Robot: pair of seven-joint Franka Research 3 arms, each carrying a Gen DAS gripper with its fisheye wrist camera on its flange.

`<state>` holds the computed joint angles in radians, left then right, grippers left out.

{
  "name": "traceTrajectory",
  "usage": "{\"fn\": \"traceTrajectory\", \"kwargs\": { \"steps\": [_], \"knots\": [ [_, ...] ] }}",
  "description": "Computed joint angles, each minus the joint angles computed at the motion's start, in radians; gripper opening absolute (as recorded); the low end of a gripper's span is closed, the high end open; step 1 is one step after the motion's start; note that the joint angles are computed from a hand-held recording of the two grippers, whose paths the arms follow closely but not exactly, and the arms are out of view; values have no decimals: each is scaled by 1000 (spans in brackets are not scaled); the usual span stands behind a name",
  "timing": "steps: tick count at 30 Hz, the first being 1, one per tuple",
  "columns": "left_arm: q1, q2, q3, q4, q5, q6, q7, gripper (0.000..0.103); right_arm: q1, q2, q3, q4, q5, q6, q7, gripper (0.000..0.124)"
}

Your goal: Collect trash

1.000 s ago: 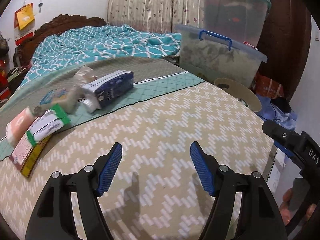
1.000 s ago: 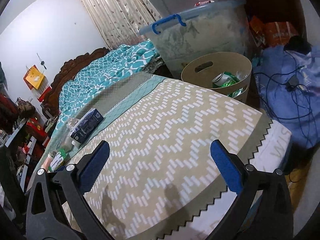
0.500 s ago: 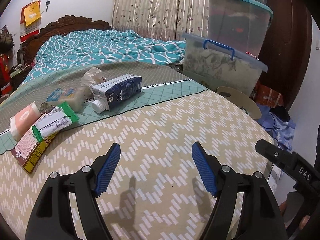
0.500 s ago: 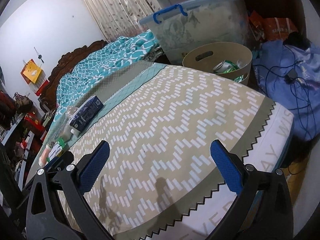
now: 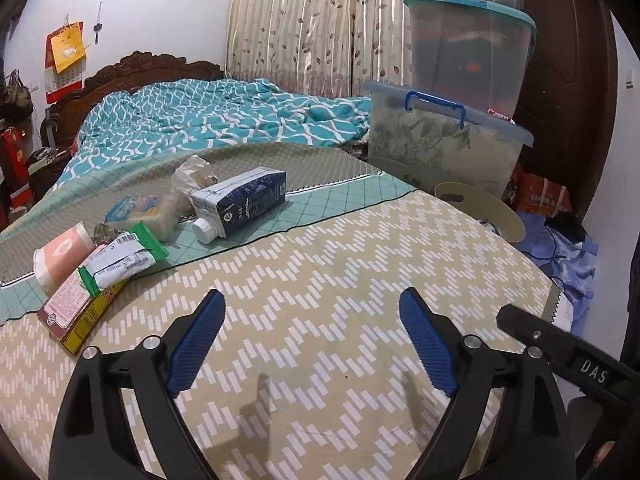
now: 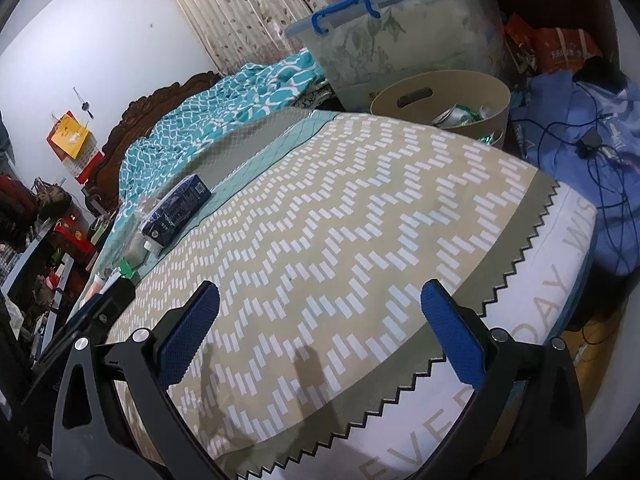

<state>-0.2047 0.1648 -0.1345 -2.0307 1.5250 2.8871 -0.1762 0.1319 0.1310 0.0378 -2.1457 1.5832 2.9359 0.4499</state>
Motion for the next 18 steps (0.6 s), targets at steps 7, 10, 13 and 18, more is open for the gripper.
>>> {"fn": "traceTrajectory", "kwargs": {
  "steps": [7,10,13,18],
  "knots": [
    [4,-10,-8,-2,85,-2,-70,94,-9,3,1,-1,-21,-27,10,100],
    [5,-6,-11,-1,61,-5,-40,94,-14,2,-2,-1,15,-42,-17,100],
    [7,-6,-9,-2,52,2,-39,94,-14,1,-4,0,26,-46,-26,100],
    [18,-1,-2,-4,22,33,-30,94,-1,2,-2,-2,25,-11,-26,100]
  ]
}}
